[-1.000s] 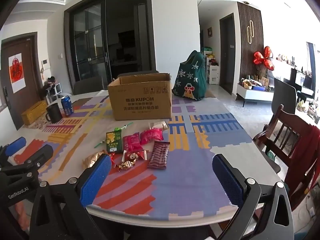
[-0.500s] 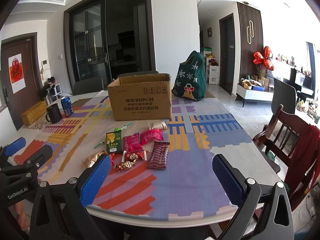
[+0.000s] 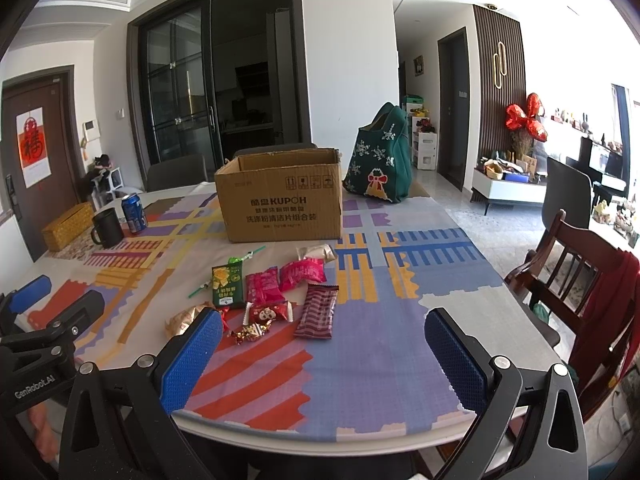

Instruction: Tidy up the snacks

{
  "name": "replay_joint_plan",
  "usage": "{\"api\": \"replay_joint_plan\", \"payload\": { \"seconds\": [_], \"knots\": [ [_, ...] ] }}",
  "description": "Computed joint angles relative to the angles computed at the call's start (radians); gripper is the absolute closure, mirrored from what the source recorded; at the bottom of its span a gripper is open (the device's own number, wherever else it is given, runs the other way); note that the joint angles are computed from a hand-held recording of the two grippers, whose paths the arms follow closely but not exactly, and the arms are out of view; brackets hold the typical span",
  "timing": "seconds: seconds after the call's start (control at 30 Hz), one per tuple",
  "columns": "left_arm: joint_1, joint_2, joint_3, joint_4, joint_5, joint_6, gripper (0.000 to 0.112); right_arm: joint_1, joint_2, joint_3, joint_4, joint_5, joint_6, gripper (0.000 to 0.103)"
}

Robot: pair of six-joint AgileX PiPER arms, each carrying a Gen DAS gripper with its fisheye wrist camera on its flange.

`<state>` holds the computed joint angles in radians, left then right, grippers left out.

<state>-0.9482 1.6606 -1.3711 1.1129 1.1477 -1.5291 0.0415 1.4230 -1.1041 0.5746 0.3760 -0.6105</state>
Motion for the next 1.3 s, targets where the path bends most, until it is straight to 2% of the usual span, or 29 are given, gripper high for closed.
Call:
{"api": "replay_joint_plan", "payload": {
  "seconds": [1.17, 1.3],
  "knots": [
    [-0.004, -0.002, 0.001, 0.002, 0.003, -0.004, 0.009, 0.008, 0.003, 0.018, 0.019, -0.024, -0.018, 0.001],
    [0.006, 0.009, -0.035, -0.017, 0.009, 0.025, 0.009, 0.001, 0.009, -0.018, -0.024, 0.012, 0.024, 0.001]
  ]
}}
